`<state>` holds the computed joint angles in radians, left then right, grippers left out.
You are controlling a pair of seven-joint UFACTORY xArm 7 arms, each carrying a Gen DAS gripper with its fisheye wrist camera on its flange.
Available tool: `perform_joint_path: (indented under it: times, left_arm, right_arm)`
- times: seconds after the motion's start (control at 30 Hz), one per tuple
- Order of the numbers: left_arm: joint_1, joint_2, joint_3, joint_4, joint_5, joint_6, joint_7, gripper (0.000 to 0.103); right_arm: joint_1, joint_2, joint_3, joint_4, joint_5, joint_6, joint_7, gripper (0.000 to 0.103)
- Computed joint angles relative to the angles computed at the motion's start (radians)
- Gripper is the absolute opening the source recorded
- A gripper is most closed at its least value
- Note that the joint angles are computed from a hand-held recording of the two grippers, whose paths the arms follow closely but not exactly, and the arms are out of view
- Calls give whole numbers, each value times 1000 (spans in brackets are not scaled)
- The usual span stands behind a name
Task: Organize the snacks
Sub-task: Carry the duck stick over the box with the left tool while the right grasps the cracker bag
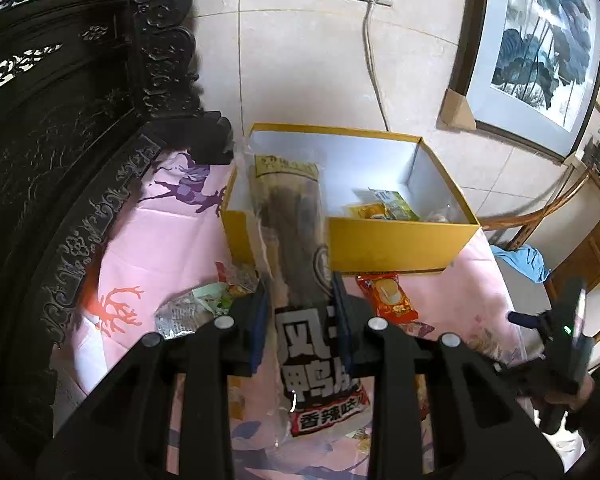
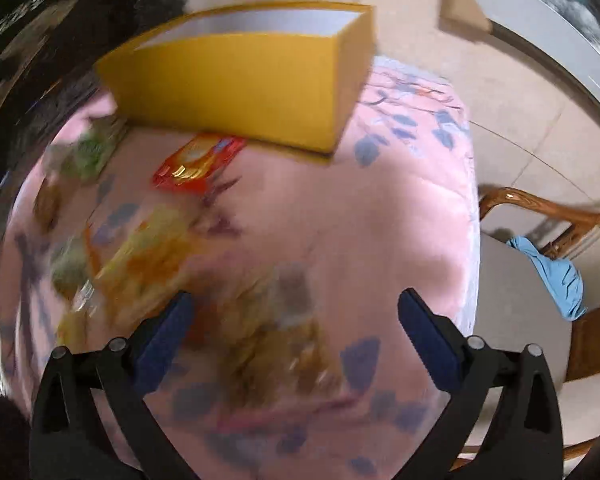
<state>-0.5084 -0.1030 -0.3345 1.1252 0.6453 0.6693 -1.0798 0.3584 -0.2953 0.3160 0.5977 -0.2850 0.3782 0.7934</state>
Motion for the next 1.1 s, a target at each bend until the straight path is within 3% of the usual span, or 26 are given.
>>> perform_joint_path:
  times: [0.03,0.1,0.17,0.23,0.27,0.47,0.57,0.67,0.73,0.83,0.9,1.1]
  left_arm:
    - [-1,4,-1,3,-2,3,5,28]
    - [-6,14,-2,10,-4,8,15,28]
    - [-12,27,0,21,-9,13,26,28]
    - [-19,40,3,32,-9,21,31,28]
    - [-24,43,5,33,-11,21,37,28]
    - [-33,46,16,39,-9,15,48,28]
    - [-34,67,17,72,24,27,40,28]
    - [-40,133,32,168,88,54,22,28]
    - [-55,186,54,243,112,74,26,28]
    - [-81,295,99,393,115,110,74,28]
    - [-89,364,129,487,85,123,123,28]
    - [-121,463,200,610,15,132,229,28]
  right_arm:
    - [33,29,-37,10,46,5,-32,62]
    - [52,40,-55,4,145,-10,-80,54]
    - [44,35,-14,29,85,55,-57,49]
    - [33,33,21,54,35,113,10,47]
    - [47,21,11,58,71,126,30,47]
    - [44,-107,14,56,89,113,125,47]
    - [-9,-141,45,125,20,138,149,47]
    - [-63,-136,30,208,0,74,155,47]
    - [-139,-81,61,317,-76,73,173,47]
    - [-168,77,47,496,-126,72,158,47]
    - [-151,174,18,588,-121,75,155,47]
    - [-78,392,-48,788,-133,126,132,47]
